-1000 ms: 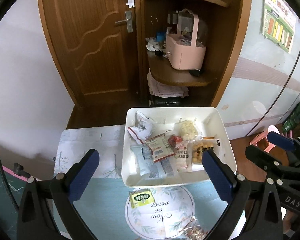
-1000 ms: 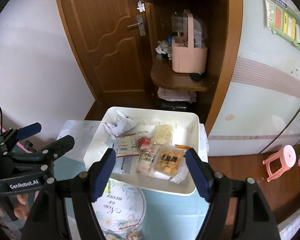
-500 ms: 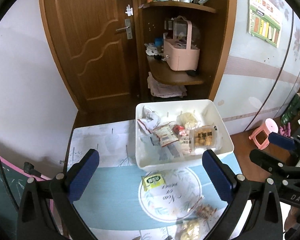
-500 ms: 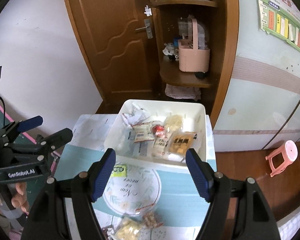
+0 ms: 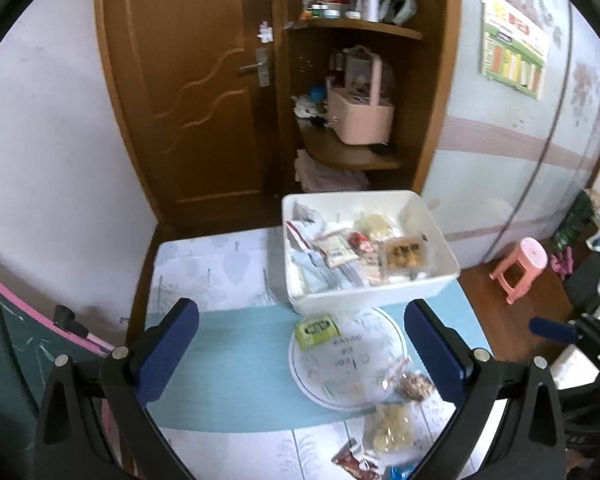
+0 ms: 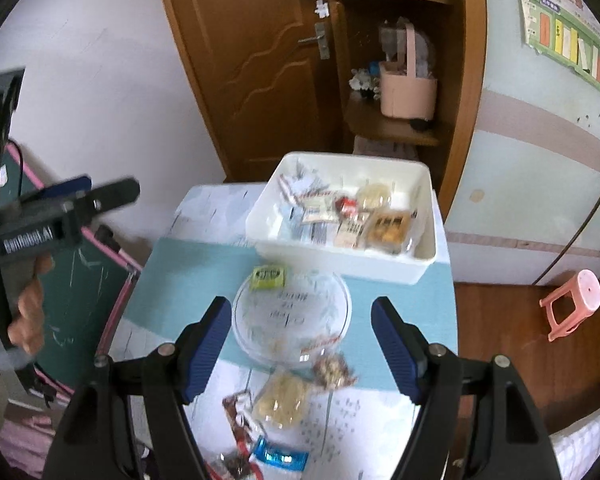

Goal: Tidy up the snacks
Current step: 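Pull both open tools back from the tray toward the remaining snacks, then grasp the blue-wrapped bar with the right gripper while the left grasps the dark red-edged packet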

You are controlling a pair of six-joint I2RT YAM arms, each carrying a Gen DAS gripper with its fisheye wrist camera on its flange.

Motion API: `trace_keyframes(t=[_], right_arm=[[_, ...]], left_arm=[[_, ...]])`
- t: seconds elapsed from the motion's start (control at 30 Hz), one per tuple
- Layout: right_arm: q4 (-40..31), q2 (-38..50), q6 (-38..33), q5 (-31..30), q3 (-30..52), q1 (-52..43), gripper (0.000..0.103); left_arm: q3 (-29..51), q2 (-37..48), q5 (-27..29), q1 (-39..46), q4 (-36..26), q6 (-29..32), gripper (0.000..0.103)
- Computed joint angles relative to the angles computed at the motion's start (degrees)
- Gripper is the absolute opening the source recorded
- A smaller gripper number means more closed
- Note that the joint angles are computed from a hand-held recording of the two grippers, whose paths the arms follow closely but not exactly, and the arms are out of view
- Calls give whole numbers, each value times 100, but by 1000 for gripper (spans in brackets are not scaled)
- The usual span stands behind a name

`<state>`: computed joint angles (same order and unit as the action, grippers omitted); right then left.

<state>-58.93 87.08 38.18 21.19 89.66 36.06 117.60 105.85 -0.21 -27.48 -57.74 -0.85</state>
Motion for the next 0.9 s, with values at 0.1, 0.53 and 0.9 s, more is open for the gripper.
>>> trace_keyframes(t=[0.1,0.53,0.9], right_arm=[[45,-158,266,24,-460,292,73],[817,-630,1147,-80,-2777,1371,73],[1967,-9,85,-305,-3666,1962,60]], left_arm=[[-735,-421,228,-18,173,199,102],[-4745,-1836,699,-512,1204,475,102],[-6619,-1557,906,-1063,1986,560,91]])
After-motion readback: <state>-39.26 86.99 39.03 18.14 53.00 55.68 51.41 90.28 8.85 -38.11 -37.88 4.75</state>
